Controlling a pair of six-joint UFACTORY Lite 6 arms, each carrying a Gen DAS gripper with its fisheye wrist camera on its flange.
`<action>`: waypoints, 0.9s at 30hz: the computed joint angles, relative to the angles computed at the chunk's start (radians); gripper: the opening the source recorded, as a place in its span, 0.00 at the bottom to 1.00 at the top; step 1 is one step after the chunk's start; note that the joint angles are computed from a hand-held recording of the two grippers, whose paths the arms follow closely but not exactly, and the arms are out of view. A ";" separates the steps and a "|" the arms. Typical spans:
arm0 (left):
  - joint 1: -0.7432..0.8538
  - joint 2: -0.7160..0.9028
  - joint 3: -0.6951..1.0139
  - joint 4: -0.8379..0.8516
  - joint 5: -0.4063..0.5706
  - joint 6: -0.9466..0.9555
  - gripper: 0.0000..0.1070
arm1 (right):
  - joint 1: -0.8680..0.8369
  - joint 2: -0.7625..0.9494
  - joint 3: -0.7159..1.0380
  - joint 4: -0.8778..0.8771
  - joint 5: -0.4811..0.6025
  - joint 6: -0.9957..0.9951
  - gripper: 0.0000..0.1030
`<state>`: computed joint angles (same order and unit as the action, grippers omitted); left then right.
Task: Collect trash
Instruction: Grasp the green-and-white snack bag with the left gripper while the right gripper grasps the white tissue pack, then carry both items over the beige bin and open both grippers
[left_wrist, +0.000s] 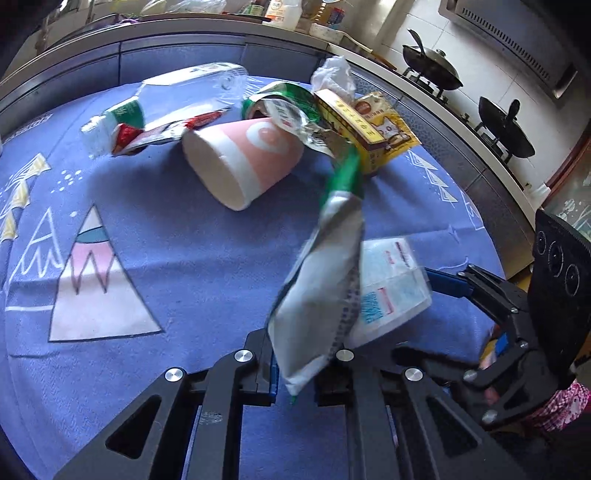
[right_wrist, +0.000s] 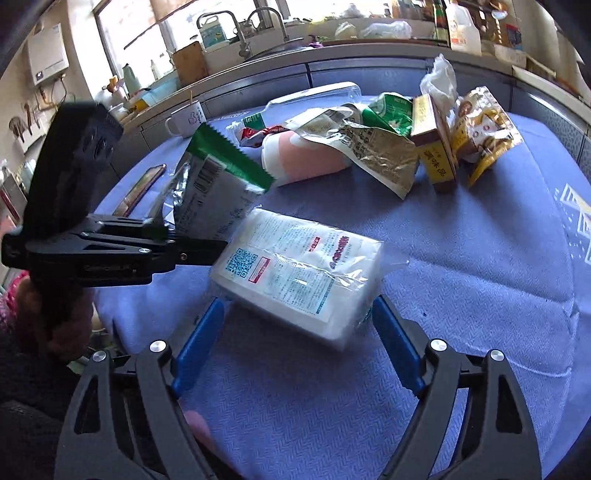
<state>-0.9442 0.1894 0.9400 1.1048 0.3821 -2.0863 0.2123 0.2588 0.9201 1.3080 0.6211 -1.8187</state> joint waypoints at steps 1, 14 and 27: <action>0.005 0.022 0.024 -0.017 -0.001 0.031 0.11 | 0.019 -0.003 -0.017 0.051 -0.041 -0.063 0.82; 0.040 0.007 -0.013 -0.066 -0.047 0.070 0.08 | -0.005 0.100 0.124 0.003 -0.107 -0.406 0.94; 0.019 0.067 0.164 -0.279 0.032 0.369 0.05 | -0.208 0.059 0.054 -0.039 0.110 -0.378 0.52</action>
